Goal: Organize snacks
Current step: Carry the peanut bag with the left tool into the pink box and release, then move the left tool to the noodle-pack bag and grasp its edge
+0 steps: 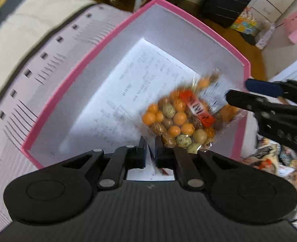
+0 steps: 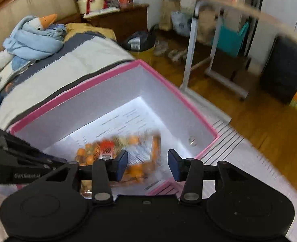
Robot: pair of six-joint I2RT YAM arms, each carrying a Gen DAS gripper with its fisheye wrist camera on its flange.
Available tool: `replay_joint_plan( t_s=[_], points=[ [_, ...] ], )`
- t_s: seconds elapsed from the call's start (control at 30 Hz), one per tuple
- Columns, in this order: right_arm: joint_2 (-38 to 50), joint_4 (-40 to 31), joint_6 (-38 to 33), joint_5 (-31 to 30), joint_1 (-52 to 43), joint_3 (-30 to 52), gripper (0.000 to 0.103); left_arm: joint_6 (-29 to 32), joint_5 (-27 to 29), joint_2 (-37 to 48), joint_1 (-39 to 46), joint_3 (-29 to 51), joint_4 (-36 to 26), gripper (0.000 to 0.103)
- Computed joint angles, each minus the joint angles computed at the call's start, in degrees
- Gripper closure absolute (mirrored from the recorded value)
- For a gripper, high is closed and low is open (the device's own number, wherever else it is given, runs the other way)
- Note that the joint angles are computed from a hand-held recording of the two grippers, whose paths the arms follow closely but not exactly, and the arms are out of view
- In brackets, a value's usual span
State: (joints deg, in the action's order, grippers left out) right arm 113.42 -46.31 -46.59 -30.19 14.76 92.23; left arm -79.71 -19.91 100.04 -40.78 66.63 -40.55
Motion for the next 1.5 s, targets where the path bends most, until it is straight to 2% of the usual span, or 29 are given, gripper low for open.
replay_joint_plan(
  t_s=[0.03, 0.1, 0.17, 0.33, 0.4, 0.47, 0.53, 0.7, 0.8, 0.93, 1.03, 1.13, 1.23, 1.4, 1.5],
  points=[
    [-1.4, 0.6, -1.4, -1.1, -0.6, -1.6, 0.047, 0.1, -1.4, 0.3, -0.8, 0.9, -1.1, 0.088],
    [-4.9, 1.9, -3.4, -2.7, -2.0, -5.4, 0.037, 0.0, -2.9, -0.5, -2.0, 1.4, -1.8, 0.084],
    [-8.8, 2.6, -6.3, -5.0, -3.9, -9.4, 0.033, -0.1, -4.0, -0.7, -3.1, 3.3, -4.3, 0.079],
    [-16.8, 3.4, -10.1, -11.0, -9.6, -16.4, 0.017, -0.1, -8.0, 1.7, -7.0, 12.3, -15.6, 0.058],
    [-18.8, 3.0, -11.8, -14.5, -13.1, -18.0, 0.014, 0.1, -9.8, 3.5, -8.9, 17.4, -21.3, 0.055],
    [-18.7, 0.3, -13.8, -18.7, -16.8, -17.4, 0.013, 0.8, -11.4, 5.7, -10.7, 22.8, -26.7, 0.047],
    [-17.1, -5.4, -15.2, -20.9, -19.6, -14.2, 0.012, 1.1, -12.4, 7.0, -12.5, 27.5, -30.6, 0.041],
    [-12.7, -21.9, -21.0, -18.3, -25.2, -3.7, 0.012, 2.9, -16.0, 12.5, -17.3, 42.0, -40.6, 0.03],
    [-9.0, -30.5, -22.2, -16.9, -29.1, 2.8, 0.012, 6.7, -16.7, 13.3, -19.7, 46.1, -38.7, 0.026],
    [-9.6, -30.1, -23.1, -13.4, -32.6, 1.4, 0.012, 12.2, -17.6, 19.7, -22.2, 57.2, -41.4, 0.025],
    [-9.0, -32.0, -27.0, -12.4, -36.1, 0.7, 0.013, 15.6, -15.8, 24.7, -23.0, 64.8, -42.0, 0.025],
    [-8.4, -32.2, -30.1, -11.5, -39.3, -0.2, 0.014, 17.7, -13.7, 27.5, -23.3, 67.1, -38.6, 0.025],
    [-6.9, -33.1, -32.0, -11.0, -41.8, 0.2, 0.016, 18.5, -11.8, 31.9, -23.2, 71.6, -38.3, 0.026],
    [-6.1, -32.5, -35.0, -10.8, -44.2, -0.9, 0.017, 19.2, -8.1, 34.0, -22.3, 70.1, -33.2, 0.029],
    [-6.1, -31.0, -35.9, -10.4, -44.0, -2.6, 0.018, 18.9, -6.9, 35.9, -21.7, 70.7, -32.3, 0.029]
  ],
)
